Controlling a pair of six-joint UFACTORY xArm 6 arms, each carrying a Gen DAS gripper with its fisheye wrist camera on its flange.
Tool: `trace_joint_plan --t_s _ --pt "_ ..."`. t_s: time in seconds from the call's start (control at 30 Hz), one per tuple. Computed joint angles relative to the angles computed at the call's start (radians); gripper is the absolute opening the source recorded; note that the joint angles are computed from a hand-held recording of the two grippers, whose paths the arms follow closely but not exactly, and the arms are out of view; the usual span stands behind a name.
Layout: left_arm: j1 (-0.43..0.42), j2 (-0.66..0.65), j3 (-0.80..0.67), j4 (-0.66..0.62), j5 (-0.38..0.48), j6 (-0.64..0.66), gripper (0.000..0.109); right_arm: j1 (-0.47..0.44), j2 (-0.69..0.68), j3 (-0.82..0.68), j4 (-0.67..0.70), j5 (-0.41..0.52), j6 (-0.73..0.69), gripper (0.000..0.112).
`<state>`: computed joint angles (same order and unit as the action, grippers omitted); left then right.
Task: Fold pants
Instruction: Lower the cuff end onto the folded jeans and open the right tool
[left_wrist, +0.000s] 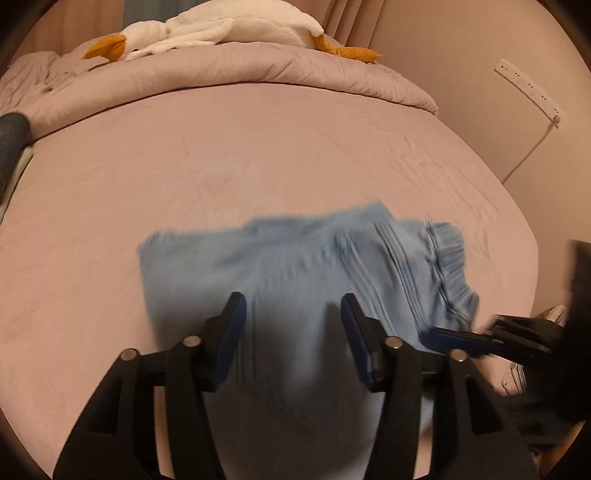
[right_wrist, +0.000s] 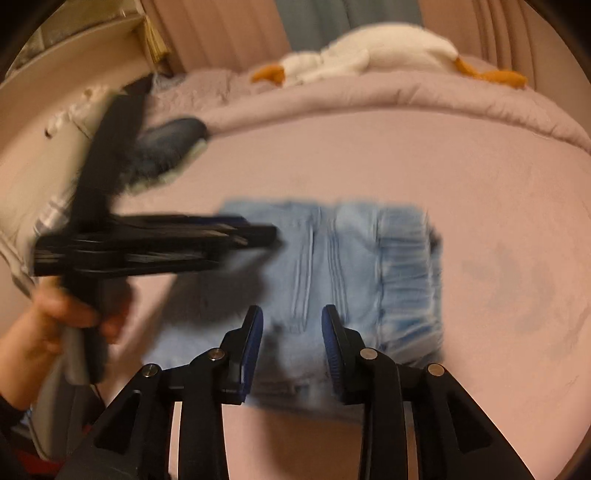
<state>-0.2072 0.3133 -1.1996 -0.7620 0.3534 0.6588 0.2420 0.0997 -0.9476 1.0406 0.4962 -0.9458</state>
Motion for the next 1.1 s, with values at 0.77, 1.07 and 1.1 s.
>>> trace_joint_plan --t_s 0.77,1.07,1.1 --pt "-0.038 -0.189 0.345 -0.056 -0.156 0.073 0.059 -0.001 0.218 -0.256 -0.322 -0.056 0.386 0.016" --pt "-0.046 -0.183 0.341 -0.030 -0.162 0.037 0.060 0.017 0.055 -0.112 -0.179 -0.095 0.240 0.029" --pt "-0.046 -0.182 0.339 -0.028 -0.161 0.034 0.060 0.015 0.031 -0.084 -0.160 -0.090 0.211 0.029"
